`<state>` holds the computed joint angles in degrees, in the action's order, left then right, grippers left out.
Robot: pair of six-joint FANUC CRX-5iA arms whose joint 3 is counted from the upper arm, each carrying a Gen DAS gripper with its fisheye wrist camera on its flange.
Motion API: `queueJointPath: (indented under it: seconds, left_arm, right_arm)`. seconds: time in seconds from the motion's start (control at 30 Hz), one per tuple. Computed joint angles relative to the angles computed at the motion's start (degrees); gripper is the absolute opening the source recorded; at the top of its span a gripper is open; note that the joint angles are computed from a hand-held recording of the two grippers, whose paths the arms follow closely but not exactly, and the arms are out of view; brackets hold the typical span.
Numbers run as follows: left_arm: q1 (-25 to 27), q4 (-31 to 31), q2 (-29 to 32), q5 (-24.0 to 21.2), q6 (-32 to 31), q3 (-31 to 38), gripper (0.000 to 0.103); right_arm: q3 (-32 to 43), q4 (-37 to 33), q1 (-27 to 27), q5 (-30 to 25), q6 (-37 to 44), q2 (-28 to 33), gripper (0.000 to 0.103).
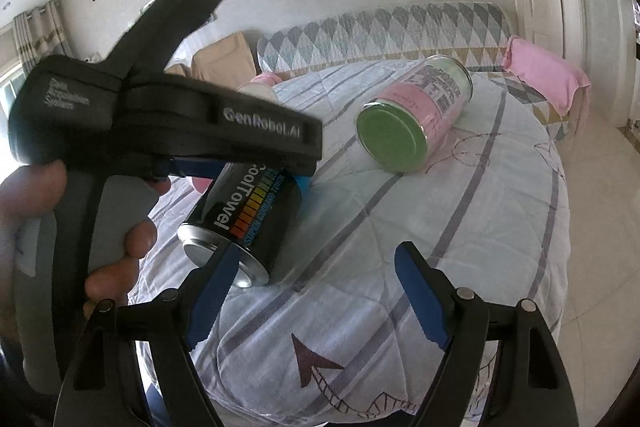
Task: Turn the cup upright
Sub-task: 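Grasp the blue can with the left gripper while the right gripper releases it, then rotate the blue can with the left gripper so its open end faces up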
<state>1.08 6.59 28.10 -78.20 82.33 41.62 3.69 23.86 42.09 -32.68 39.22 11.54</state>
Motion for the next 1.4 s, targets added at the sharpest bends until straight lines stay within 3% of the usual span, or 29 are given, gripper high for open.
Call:
queueJointPath:
  seconds: [0.3, 0.57, 0.7, 1.17, 1.4]
  left_arm:
    - [0.71, 2.35, -2.89, 4.78, -2.58, -4.78, 0.070]
    - [2.10, 5.10, -10.43, 15.92, -6.30, -14.43, 0.069]
    - [2.61, 6.06, -12.41, 19.39, -7.86, -17.20, 0.069]
    - [2.99, 8.21, -14.23, 22.48, -10.29, -21.04, 0.069]
    - [3.78, 9.74, -14.40, 21.48, -11.29, -21.60, 0.070]
  right_arm:
    - [0.52, -1.81, -0.20, -0.10, 1.30, 0.00, 0.082]
    - [0.29, -0.09, 0.31, 0.85, -0.10, 0.09, 0.082]
    - [2.10, 0.54, 0.36, 0.02, -0.02, 1.98, 0.082]
    - [6.36, -0.14, -0.20, -3.54, -2.07, 5.76, 0.082]
    - [6.40, 1.03, -0.06, -3.74, -3.82, 6.05, 0.082]
